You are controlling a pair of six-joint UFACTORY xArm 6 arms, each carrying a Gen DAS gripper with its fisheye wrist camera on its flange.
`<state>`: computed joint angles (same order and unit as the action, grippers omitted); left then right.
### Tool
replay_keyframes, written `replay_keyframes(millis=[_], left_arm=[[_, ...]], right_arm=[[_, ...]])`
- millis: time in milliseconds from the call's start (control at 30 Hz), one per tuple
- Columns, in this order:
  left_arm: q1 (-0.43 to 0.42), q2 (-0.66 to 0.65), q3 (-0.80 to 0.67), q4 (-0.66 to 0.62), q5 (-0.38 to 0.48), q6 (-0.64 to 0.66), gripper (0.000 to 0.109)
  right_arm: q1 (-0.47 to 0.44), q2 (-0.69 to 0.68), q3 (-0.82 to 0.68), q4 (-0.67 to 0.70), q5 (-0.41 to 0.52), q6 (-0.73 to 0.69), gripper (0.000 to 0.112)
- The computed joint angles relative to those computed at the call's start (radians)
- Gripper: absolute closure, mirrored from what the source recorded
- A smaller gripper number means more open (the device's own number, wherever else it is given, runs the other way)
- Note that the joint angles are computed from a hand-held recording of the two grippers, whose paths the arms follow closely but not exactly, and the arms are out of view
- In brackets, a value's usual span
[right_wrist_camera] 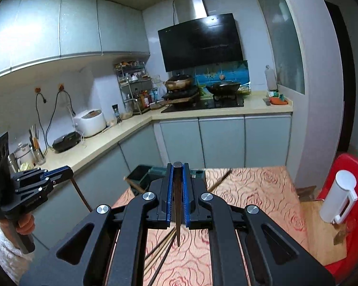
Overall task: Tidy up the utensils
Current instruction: 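Lower both chopsticks into the holder and open both tools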
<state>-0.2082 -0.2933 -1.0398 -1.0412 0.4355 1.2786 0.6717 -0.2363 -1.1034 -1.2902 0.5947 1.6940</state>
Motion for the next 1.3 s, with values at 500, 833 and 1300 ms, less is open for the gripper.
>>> replay_keyframes(millis=[500,833,1300], left_arm=[[-0.089,0.261,-0.387,0.209,-0.018,-0.325,0.102],[-0.150,0.422,-0.559,0.333,-0.107,-0.478,0.102],[-0.143,0.567,-0.593,0.457,-0.126,-0.594,0.102]], right_arm=[[-0.094,0.124,-0.207,0.072,0.028,-0.127,0.104],[-0.152,0.206,-0.279,0.065,-0.014,-0.099,0.104],[-0.166,0.328,-0.317,0.238,-0.079,-0.217,0.104]])
